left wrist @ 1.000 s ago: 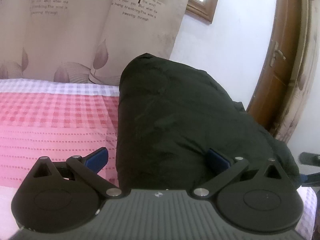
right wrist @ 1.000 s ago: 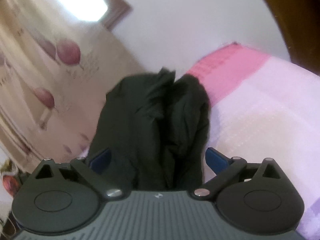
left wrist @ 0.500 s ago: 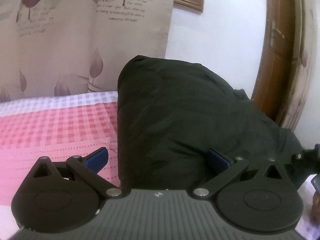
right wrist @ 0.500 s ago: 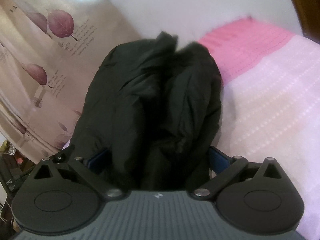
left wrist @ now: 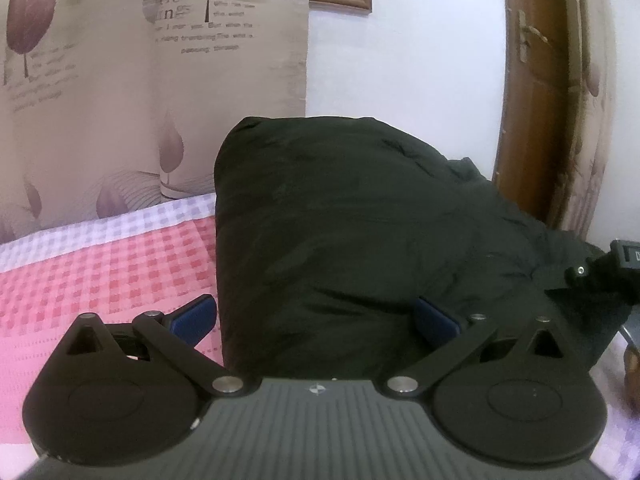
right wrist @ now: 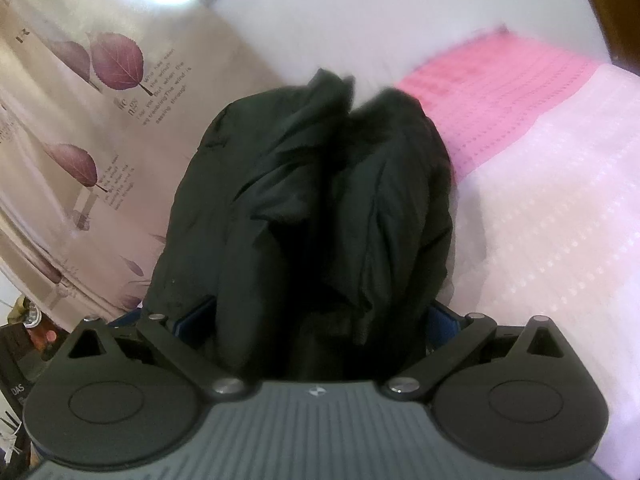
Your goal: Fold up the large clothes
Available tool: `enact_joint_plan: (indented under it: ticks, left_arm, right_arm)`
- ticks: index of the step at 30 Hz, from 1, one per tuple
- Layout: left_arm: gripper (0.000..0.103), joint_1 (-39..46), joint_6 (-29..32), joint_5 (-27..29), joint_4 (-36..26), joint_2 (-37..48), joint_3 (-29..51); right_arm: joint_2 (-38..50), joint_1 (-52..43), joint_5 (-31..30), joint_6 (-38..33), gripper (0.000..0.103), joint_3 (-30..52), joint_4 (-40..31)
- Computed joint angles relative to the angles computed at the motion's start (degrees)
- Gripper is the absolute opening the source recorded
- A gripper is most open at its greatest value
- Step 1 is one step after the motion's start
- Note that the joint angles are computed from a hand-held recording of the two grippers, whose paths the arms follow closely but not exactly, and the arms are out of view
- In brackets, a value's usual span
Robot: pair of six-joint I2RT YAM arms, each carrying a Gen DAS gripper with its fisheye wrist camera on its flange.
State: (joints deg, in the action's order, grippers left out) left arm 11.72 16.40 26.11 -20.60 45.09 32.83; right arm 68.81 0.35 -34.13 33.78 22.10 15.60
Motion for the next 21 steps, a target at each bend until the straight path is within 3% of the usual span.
enact_joint_plan:
  ticks: [10,14,18,21]
  left_arm:
    - [0.103,-1.69,2.96,-1.7,0.38,0.74,0.78]
    - [0.103,1.99,2.19,2.16,-0.27,3.19,3.2]
    - [0.103,14.5,0.48,19.93,0.96,17.04,10.1]
    - [0.103,14.46,3.48,19.07,-8.48,33.6,22.75]
  right_arm:
    - [3.17,-1.25,-2.84,-1.69,0.103,0.91,2.0]
    - [3.44,-2.0,-4.17,-2.67,0.103,1.01,1.73]
    - [4.4,-3.04,-6.22,-3.91,0.103,2.09,0.62]
    - [5.84,-3.82,-8.11,-5.21,0.103,3.04,0.48]
